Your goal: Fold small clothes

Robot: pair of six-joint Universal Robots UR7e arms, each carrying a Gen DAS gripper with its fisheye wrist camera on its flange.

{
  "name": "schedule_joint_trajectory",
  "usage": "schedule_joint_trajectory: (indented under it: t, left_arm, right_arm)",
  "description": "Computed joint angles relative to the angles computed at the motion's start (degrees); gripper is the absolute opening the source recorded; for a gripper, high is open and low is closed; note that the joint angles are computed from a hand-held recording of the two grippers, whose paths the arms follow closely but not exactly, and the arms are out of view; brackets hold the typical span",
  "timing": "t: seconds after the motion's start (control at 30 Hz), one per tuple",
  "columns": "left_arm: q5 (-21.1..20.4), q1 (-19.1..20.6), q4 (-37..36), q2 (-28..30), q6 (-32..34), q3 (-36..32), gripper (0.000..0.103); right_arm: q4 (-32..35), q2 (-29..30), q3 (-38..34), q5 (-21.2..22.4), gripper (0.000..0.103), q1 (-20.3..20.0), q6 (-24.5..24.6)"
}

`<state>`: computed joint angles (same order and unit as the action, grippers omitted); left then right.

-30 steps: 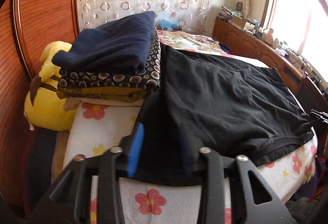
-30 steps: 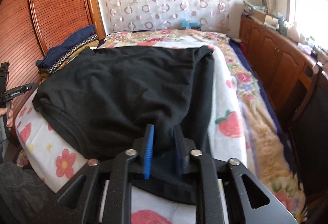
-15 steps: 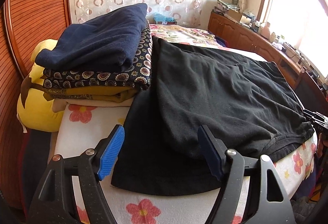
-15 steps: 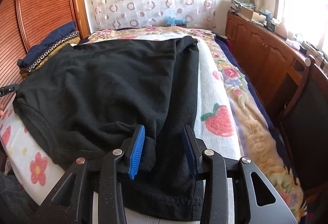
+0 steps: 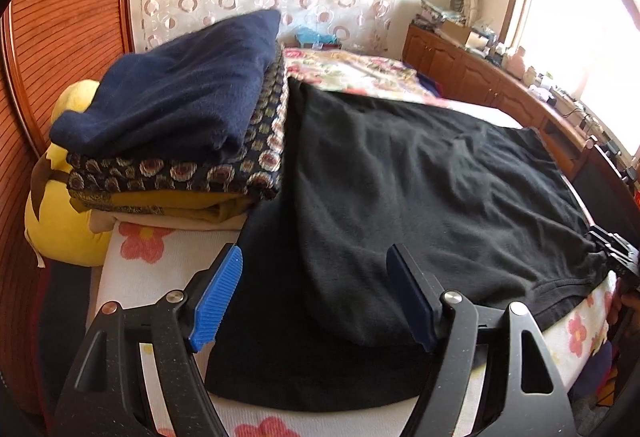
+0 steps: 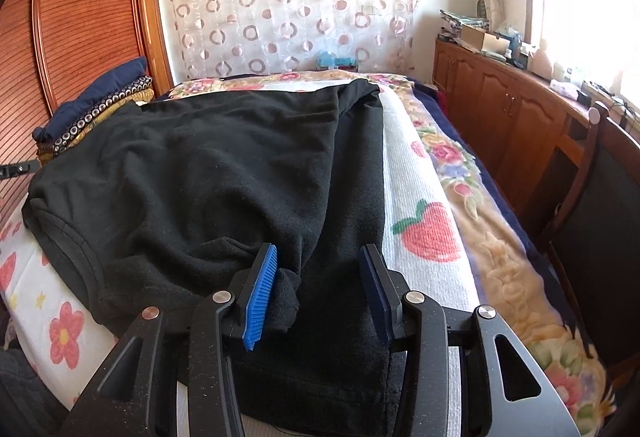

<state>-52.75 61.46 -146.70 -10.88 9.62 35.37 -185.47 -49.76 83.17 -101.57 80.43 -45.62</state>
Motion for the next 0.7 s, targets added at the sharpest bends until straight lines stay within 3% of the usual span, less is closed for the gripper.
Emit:
schedule_joint_trajectory:
  t: [0.43, 0.53, 0.6, 0.7]
  left_arm:
    - [1.4, 1.2, 4.8, 1.7, -2.4, -2.7, 0.076]
    - [0.1, 1.3, 4.0, 1.1, -2.2, -1.7, 0.076]
    - [-3.0, 1.6, 3.2, 0.2, -2.2, -0.3, 0.076]
    - [-3.5, 1.6, 2.7, 0.0, -1.3, 0.3, 0.059]
  right_arm:
    - [1.6, -0.4, -0.4, 2.3, 0.045, -0.7, 2.9]
    - [1.2, -0.2, -0.4, 2.0, 0.045, -0.6, 2.3]
    - [1.0, -0.1, -0.3, 1.7, 0.045, -0.5, 1.7]
    - [0.8, 0.0, -0.4, 1.1, 0.045, -0.3, 0.9]
